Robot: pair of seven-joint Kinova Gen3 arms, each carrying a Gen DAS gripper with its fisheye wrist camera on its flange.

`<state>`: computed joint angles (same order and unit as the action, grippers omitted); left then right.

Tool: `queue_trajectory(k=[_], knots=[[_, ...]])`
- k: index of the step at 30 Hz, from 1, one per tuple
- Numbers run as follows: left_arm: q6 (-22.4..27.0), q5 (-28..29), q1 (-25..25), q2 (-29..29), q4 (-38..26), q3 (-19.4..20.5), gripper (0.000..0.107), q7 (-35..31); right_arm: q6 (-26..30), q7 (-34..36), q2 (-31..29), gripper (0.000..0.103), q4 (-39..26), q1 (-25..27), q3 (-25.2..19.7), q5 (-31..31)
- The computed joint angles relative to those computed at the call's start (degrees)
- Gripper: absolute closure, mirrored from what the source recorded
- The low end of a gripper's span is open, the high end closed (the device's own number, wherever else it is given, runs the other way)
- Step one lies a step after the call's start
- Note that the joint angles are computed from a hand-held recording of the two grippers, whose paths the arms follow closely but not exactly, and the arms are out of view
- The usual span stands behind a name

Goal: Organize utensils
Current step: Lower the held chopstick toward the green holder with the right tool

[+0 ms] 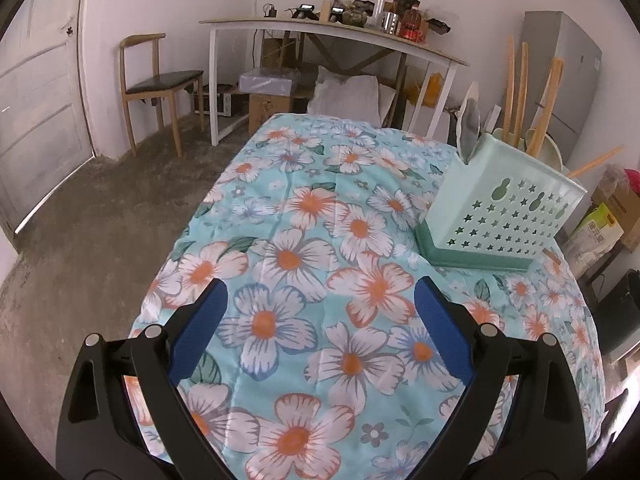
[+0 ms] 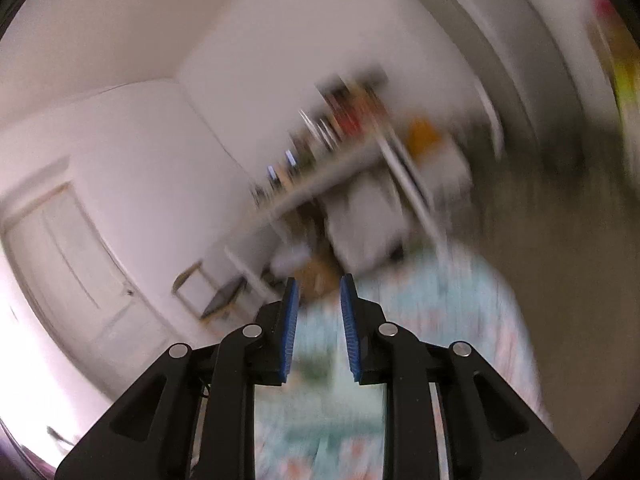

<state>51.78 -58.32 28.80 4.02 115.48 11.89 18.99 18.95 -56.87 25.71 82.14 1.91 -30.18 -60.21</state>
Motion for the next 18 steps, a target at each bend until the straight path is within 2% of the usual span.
queue_trajectory(k=[4, 7, 8, 10, 12, 18], knots=[[-1.3, -0.1, -0.2, 0.8, -0.9, -0.3, 0.017, -2.1, 7.6, -9.3, 5.9, 0.081, 4.6, 2.5, 1.0, -5.7], [-2.2, -0.5, 0.1, 1.2, -1.4, -0.5, 0.017, -2.5, 11.2, -16.3, 9.6, 0.080, 4.1, -0.5, 5.6, -8.9], [-2.3, -0.8, 0.2, 1.1, -1.4, -0.5, 0.017, -2.5, 12.2, -18.6, 10.8, 0.080, 3.2, -0.9, 5.8, -8.8], [-2.1, -1.0, 0.6, 1.2, -1.5, -0.5, 0.017, -2.5, 14.4, -23.3, 13.1, 0.075, 0.9, -3.5, 8.7, -10.4], [-2.4, -0.7, 0.7, 1.1, -1.4, -0.6, 0.017, -2.6, 14.3, -28.0, 14.5, 0.073, -0.5, -5.3, 10.2, -10.7], [-3.2, -0.4, 0.1, 0.4, -0.6, -0.9, 0.017, -2.3, 7.5, -41.3, 18.5, 0.069, -3.9, -6.6, 8.1, -6.6]])
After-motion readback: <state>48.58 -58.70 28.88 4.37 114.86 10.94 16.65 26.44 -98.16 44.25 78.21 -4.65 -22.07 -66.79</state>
